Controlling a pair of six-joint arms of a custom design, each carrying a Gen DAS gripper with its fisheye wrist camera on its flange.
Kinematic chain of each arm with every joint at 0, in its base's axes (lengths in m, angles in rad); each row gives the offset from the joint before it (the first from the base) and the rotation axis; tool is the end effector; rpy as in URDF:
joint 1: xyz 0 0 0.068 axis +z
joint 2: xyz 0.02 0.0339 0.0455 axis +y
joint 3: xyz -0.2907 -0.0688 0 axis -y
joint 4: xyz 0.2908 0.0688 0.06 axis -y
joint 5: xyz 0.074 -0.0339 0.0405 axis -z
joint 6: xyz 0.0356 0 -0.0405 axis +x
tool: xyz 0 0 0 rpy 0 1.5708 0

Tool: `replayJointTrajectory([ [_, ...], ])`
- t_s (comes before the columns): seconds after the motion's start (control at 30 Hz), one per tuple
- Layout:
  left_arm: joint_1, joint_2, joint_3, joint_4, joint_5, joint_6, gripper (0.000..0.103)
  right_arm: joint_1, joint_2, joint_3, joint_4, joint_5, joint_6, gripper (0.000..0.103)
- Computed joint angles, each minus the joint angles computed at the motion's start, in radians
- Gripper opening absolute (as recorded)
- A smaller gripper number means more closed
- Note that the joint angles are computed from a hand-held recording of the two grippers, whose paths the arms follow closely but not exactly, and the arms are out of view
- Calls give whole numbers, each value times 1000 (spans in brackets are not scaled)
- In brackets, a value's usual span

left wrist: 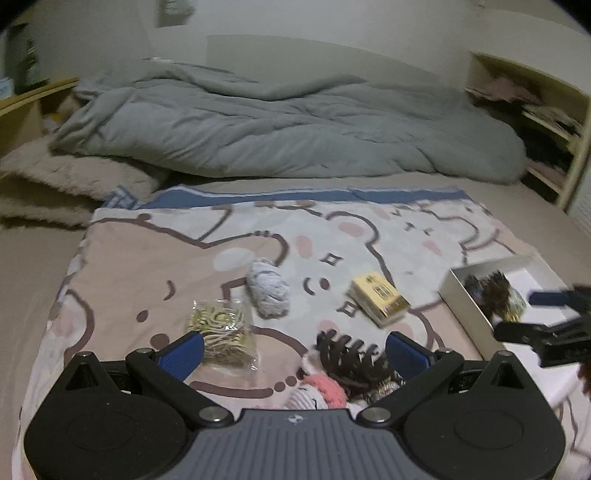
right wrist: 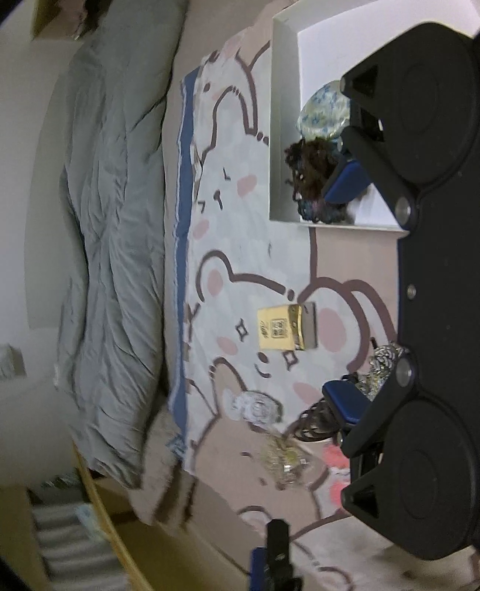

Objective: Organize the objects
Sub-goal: 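Move both tools back toward the remaining items on the sheet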

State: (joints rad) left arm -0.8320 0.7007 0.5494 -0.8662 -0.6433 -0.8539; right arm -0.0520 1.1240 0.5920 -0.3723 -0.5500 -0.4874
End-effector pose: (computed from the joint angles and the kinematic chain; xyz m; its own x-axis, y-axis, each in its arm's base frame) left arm 0.1156 -0.0952 0.2292 -0.6623 -0.1686 -0.7300 -0.1827 0.9813 -0.0608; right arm 0.2406 0.0061 0.1978 -0.5631 -0.3705 -0.7386 -0.6136 0.7862 0.0735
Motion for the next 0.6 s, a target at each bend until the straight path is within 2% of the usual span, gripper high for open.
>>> replayJointTrajectory([
  [0.1, 9, -13, -19, 17, 33, 81, 99, 22, 8, -18, 24, 2, -33, 103],
  [0.33, 111, 17, -63, 81, 185, 254, 80, 89, 4, -83, 93, 27, -152, 101],
  [0.4, 140, 31, -74, 108, 232, 310, 78, 98, 18, -90, 93, 21, -192, 96],
  [0.6, 172, 152, -65, 150, 287, 415, 76, 138, 46, -121, 95, 26, -374, 96],
])
